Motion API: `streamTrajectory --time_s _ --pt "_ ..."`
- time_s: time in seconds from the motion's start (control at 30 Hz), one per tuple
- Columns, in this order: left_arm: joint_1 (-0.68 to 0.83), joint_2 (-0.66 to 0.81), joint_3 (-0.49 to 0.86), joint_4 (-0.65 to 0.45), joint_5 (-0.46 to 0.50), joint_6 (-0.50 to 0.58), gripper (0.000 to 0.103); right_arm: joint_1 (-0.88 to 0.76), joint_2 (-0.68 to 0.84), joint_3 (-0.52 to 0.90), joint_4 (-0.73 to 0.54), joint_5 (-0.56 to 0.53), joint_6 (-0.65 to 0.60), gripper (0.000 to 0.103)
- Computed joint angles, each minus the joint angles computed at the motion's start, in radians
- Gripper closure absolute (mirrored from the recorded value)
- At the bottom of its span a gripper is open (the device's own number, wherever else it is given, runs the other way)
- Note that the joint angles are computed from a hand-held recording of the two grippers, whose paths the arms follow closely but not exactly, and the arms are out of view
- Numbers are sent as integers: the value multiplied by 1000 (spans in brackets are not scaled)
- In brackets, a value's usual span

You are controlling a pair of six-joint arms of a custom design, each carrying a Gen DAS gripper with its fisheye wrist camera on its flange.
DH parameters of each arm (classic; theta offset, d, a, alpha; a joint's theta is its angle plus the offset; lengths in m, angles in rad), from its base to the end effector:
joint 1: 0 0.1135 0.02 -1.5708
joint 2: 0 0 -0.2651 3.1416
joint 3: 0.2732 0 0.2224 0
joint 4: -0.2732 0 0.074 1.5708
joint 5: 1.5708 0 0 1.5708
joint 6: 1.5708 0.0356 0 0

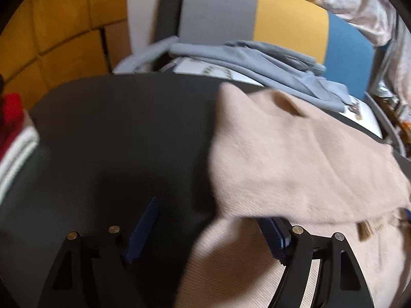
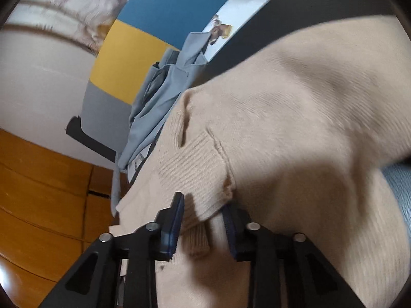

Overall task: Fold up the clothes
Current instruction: 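Smooth the folded sweater flat with both grippers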

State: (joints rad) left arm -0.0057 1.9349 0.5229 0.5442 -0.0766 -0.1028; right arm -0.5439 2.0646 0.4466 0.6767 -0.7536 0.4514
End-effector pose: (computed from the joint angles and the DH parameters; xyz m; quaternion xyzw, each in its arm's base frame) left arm 0.2783 0.0011 0.0757 -0.0587 0.9364 0.0172 0.3455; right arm 0.2302 -0.1108 0.0494 0.3220 0.8313 0.3362 0.3037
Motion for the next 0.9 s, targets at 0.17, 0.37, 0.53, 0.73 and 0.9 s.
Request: streamTrajectory --time_s 0.17,0.37,0.53,0.73,0.9 --pt "72 25 30 -40 7 -25 21 57 -195 -71 1 136 -49 99" --pt "146 49 35 -39 124 -16 12 89 -145 -46 -45 298 -182 96" --pt "163 15 36 -93 116 66 11 128 -232 -169 29 444 -271 73" --pt "224 -149 -142 11 22 123 11 179 -507 -331 94 523 -348 73" --pt "66 -277 -221 88 -220 29 12 374 -421 -251 93 558 -409 73"
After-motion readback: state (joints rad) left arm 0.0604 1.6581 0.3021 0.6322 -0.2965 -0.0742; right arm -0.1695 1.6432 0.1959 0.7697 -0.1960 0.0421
